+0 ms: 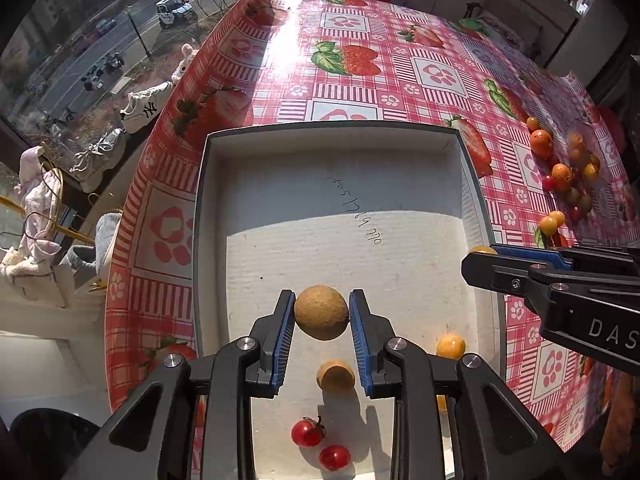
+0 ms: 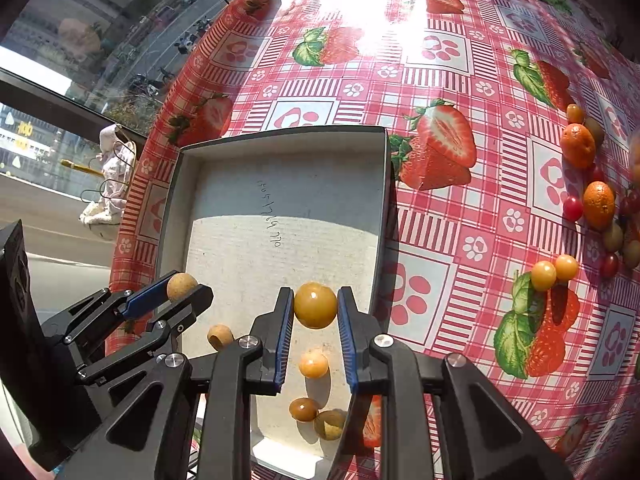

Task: Organize fruits
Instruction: 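Carry the tan fruit and yellow tomato over the white tray, open both tools, then grasp a yellow tomato with left tool while right tool grasps a red cherry tomato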

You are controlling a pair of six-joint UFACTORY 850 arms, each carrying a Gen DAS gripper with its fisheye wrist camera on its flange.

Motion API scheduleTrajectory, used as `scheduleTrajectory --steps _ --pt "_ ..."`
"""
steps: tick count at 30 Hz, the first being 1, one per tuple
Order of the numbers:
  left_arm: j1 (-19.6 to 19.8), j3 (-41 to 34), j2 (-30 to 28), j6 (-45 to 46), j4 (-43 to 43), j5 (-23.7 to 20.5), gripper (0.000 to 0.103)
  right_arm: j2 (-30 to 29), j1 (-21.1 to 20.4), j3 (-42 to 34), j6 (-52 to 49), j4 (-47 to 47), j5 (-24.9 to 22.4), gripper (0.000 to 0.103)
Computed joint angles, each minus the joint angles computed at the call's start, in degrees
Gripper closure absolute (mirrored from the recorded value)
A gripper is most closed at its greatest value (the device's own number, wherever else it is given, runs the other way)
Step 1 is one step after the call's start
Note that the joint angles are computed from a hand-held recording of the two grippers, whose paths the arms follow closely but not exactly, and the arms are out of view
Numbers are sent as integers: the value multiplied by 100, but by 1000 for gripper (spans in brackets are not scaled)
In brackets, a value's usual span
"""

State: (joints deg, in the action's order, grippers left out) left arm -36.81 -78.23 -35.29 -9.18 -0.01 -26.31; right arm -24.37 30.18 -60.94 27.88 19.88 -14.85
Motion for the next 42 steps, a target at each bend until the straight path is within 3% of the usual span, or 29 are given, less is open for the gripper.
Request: scheduleTrajectory --steps 24,25,26,28,31,34,38,42 --pt "-82 -273 -462 -321 607 -323 73 -807 35 -670 44 109 -608 78" --pt "-82 -267 -460 -274 577 -336 70 -832 39 -687 23 126 -627 78" --pt "-80 -265 -460 -228 542 -356 52 -854 42 -704 33 120 -642 78" --pt "-98 -156 -372 -461 790 -212 30 -891 39 -724 -39 251 -643 70" --pt "-117 -98 -301 -450 865 -224 30 -868 14 -706 -393 683 -561 44" --pt "-126 -76 -251 -492 884 -260 30 -772 43 -671 -402 724 -435 28" --pt "-103 14 -90 -314 661 -235 30 -454 22 -473 -468 874 -232 22" --pt "-182 126 55 -268 628 -264 30 50 -13 75 336 359 17 21"
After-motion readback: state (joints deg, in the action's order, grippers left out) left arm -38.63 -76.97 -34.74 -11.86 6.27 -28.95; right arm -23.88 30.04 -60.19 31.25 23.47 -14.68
